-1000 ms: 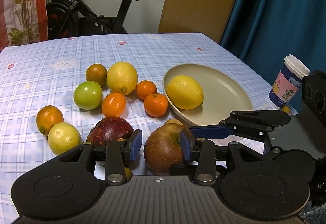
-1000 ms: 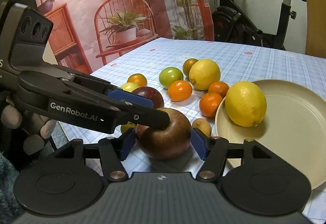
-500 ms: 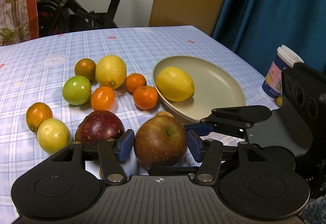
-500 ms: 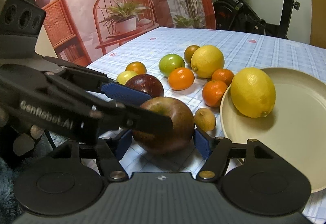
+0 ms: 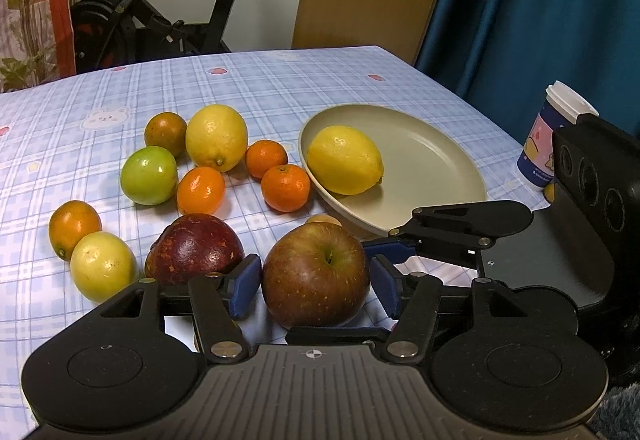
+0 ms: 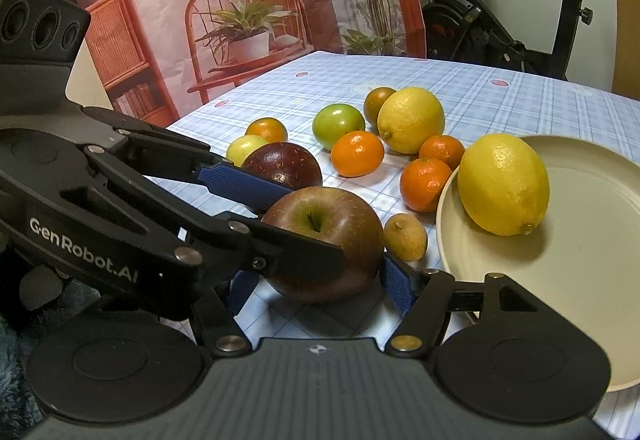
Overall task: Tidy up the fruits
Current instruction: 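Carry the red apple with the left gripper onto the plate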
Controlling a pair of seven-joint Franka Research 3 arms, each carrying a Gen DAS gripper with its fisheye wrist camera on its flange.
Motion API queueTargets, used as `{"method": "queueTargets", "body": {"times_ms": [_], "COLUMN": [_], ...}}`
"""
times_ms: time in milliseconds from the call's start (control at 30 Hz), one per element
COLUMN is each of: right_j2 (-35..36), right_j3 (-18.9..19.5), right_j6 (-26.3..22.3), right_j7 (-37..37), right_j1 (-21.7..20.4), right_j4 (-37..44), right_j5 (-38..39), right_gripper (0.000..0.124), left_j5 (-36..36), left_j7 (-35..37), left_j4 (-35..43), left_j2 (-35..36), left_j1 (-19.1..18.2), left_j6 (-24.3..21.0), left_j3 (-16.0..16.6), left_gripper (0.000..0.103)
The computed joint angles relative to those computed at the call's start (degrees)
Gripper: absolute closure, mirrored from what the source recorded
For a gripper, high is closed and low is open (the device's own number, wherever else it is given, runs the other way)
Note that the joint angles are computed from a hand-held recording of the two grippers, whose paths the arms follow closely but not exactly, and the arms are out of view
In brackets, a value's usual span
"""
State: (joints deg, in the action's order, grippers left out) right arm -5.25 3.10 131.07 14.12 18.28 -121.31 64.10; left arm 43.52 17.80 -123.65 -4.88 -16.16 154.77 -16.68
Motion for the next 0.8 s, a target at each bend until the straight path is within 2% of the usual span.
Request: {"method": "queueTargets", "body": {"times_ms": [333,633,800], "right_j2": [-1.1,-2.6,-3.9], "right_j3": [-0.4,-1.3,-1.5], "right_j6": [1.1,3.6,7.8], "right_j7": [-0.9,-0.4,1.9], "right_j1": [-0.1,-0.6,-0.8], "right_j4": [-0.6,-1.4,-2.2], "right_j5": [2.3,6.6,7.4], "right_gripper": [0.056,0.056,0.056], "left_j5": [5.7,5.5,3.0], "left_j7": [-2.2,4.0,8.3], "left_j4": [1.3,7.6,11.9], "left_j2": [0.3,4.5,8.7], "left_j1": [0.1,-1.0,-2.0], "left_j6": [0.8,0.6,2.7], "left_j3": [-0.4,0.5,1.6], "left_gripper": [0.040,0.040,0.040]}}
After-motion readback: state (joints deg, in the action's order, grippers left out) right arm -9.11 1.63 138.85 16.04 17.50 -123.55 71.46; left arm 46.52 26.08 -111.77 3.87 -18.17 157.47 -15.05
